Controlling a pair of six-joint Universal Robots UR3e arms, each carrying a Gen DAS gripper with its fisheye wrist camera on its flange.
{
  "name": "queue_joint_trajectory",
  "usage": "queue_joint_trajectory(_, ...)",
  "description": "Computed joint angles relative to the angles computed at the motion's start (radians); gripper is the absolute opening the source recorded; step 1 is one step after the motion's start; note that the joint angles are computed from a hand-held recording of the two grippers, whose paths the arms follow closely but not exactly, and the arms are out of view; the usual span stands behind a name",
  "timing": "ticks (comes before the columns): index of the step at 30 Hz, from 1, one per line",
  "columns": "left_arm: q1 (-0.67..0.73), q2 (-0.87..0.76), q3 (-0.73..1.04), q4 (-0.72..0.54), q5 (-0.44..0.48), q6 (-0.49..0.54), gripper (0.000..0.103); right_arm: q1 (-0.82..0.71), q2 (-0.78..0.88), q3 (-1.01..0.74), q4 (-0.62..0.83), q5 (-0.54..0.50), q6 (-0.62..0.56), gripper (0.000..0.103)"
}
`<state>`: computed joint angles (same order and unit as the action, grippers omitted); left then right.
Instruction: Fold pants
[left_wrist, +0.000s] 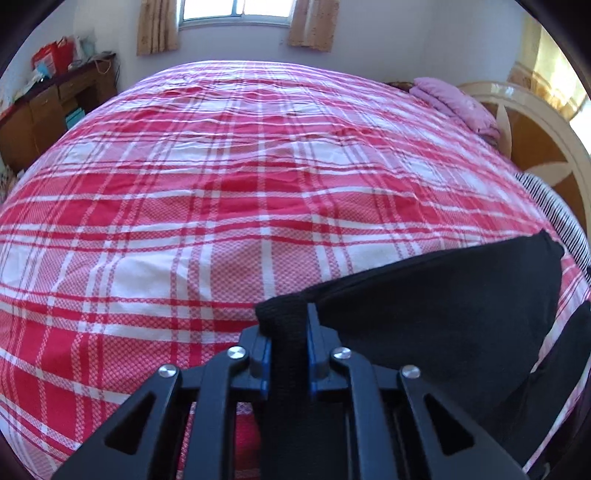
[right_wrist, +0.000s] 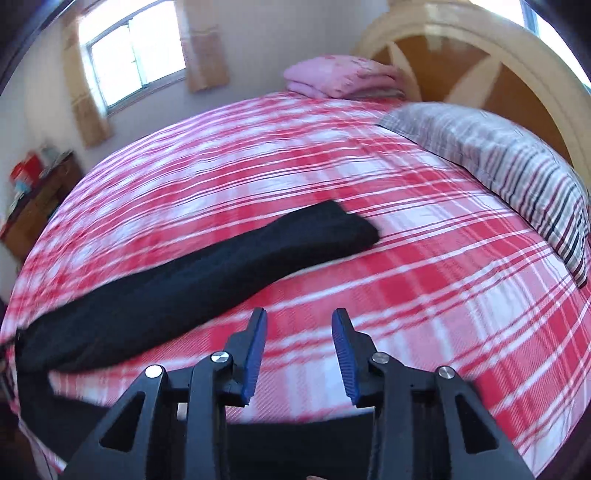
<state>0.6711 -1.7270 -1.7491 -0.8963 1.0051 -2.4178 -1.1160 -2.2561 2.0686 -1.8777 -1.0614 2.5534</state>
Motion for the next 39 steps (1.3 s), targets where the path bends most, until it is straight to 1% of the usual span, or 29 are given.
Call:
queue_joint_trajectory(1, -0.001, -0.003, 0.0, 0.005, 0.002, -0.001, 0.016, 0.022, 0.082, -0.02, -0.062, -0.014, 0.037, 0.038)
queue_joint_trajectory(4, 0.001, -0.006, 0.001, 0.004, -0.002, -0.005, 0.015, 0.074, 0.272, -0.094, -0.162, -0.025, 0.104, 0.039)
queue_joint_trajectory(5, 0.001, -0.006, -0.002, 0.009, -0.001, -0.004, 0.015, 0.088, 0.312, -0.113, -0.182, -0.03, 0.12, 0.039)
queue_joint_trajectory(7, 0.002, -0.006, -0.004, 0.011, -0.002, -0.007, 0.015, 0.138, 0.437, -0.167, -0.266, -0.059, 0.165, 0.039)
queue_joint_trajectory(10, 0.009, -0.013, 0.0, 0.009, -0.015, -0.025, 0.016, 0.189, 0.594, -0.267, -0.314, -0.069, 0.202, 0.039)
queue_joint_trajectory(13, -0.002, -0.004, -0.032, 0.061, -0.001, -0.03, 0.015, 0.233, 0.731, -0.373, -0.346, -0.092, 0.234, 0.039)
queue_joint_trajectory(15, -0.009, -0.004, -0.036, 0.077, 0.008, -0.036, 0.015, 0.26, 0.823, -0.456, -0.348, -0.108, 0.253, 0.039)
queue_joint_trajectory(18, -0.014, -0.011, -0.02, 0.062, 0.015, -0.051, 0.015, 0.293, 0.931, -0.563, -0.337, -0.129, 0.273, 0.039)
queue_joint_trajectory(20, -0.014, -0.019, -0.007, 0.048, 0.013, -0.056, 0.015, 0.304, 0.996, -0.632, -0.319, -0.124, 0.275, 0.04)
queue_joint_trajectory(21, -0.015, -0.021, -0.006, 0.049, 0.012, -0.053, 0.015, 0.307, 1.019, -0.657, -0.311, -0.121, 0.272, 0.042)
queue_joint_trajectory(23, -0.023, -0.027, -0.001, 0.054, 0.021, -0.051, 0.016, 0.318, 1.065, -0.706, -0.298, -0.125, 0.267, 0.049)
queue_joint_trajectory(26, -0.039, -0.035, 0.005, 0.068, 0.04, -0.054, 0.016, 0.336, 1.129, -0.775, -0.267, -0.132, 0.261, 0.049)
queue_joint_trajectory(28, -0.049, -0.043, 0.011, 0.077, 0.049, -0.063, 0.016, 0.358, 1.184, -0.841, -0.213, -0.157, 0.252, 0.049)
queue_joint_trajectory(29, -0.053, -0.048, 0.013, 0.084, 0.053, -0.069, 0.016, 0.364, 1.189, -0.838, -0.226, -0.167, 0.246, 0.049)
queue_joint_trajectory(30, -0.055, -0.049, 0.012, 0.089, 0.054, -0.072, 0.015, 0.37, 1.184, -0.821, -0.251, -0.17, 0.234, 0.048)
queue_joint_trajectory(32, -0.055, -0.047, 0.006, 0.098, 0.053, -0.073, 0.016, 0.364, 1.181, -0.833, -0.209, -0.145, 0.222, 0.006)
queue_joint_trajectory(36, -0.038, -0.034, 0.009, 0.073, 0.03, -0.072, 0.013, 0.34, 1.059, -0.72, -0.241, -0.108, 0.171, 0.005)
queue_joint_trajectory(38, -0.014, -0.011, 0.001, 0.056, -0.006, -0.073, 0.013, 0.317, 0.972, -0.658, -0.246, -0.074, 0.142, 0.005)
queue_joint_trajectory(39, 0.013, 0.014, -0.008, 0.034, -0.05, -0.059, 0.013, 0.297, 0.914, -0.622, -0.242, -0.044, 0.121, 0.005)
